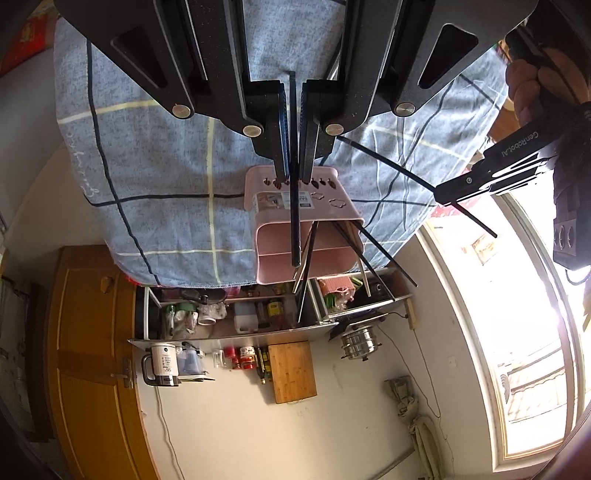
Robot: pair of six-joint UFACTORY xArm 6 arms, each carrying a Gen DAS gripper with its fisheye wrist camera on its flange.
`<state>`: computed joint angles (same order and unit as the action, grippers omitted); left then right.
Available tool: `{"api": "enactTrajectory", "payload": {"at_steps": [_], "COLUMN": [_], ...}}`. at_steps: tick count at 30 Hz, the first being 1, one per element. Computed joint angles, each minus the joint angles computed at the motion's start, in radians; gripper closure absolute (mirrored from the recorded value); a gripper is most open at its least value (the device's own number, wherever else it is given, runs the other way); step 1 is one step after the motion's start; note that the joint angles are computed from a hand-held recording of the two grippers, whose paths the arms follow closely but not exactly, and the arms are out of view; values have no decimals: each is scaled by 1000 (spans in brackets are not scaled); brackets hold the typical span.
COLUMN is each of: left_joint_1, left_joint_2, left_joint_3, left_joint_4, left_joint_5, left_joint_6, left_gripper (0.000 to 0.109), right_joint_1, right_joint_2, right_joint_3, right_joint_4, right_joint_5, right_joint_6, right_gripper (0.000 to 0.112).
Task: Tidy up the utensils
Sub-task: 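Lift both held chopsticks and carry them over the pink basket, then lower the chopsticks into the pink basket and open both tools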
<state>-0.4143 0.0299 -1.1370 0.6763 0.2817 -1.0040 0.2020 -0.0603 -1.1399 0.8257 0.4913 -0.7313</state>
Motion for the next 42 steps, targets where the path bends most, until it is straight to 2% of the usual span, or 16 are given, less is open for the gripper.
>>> {"api": "enactTrajectory", "payload": {"at_steps": [10,20,30,42], "left_joint_1": [-2,12,57,95], "left_joint_2": [-26,-41,35,211], "left_joint_3": [24,-11,-207,-480], "left_joint_4": [-43,-156,-195,-252], "left_joint_5": [-1,-8,22,79], "left_joint_6": [29,150,210,283], "left_gripper": [104,104,104,104], "right_joint_1": [-7,-2,23,43], "right_joint_2": [-32,-17,78,247], "right_joint_3": [15,-47,-222,-445], "right_joint_4": [2,43,66,35], "right_joint_5": [18,13,-2,-16], "right_joint_6": [-18,-50,-42,33], "right_gripper": [107,107,107,107]}}
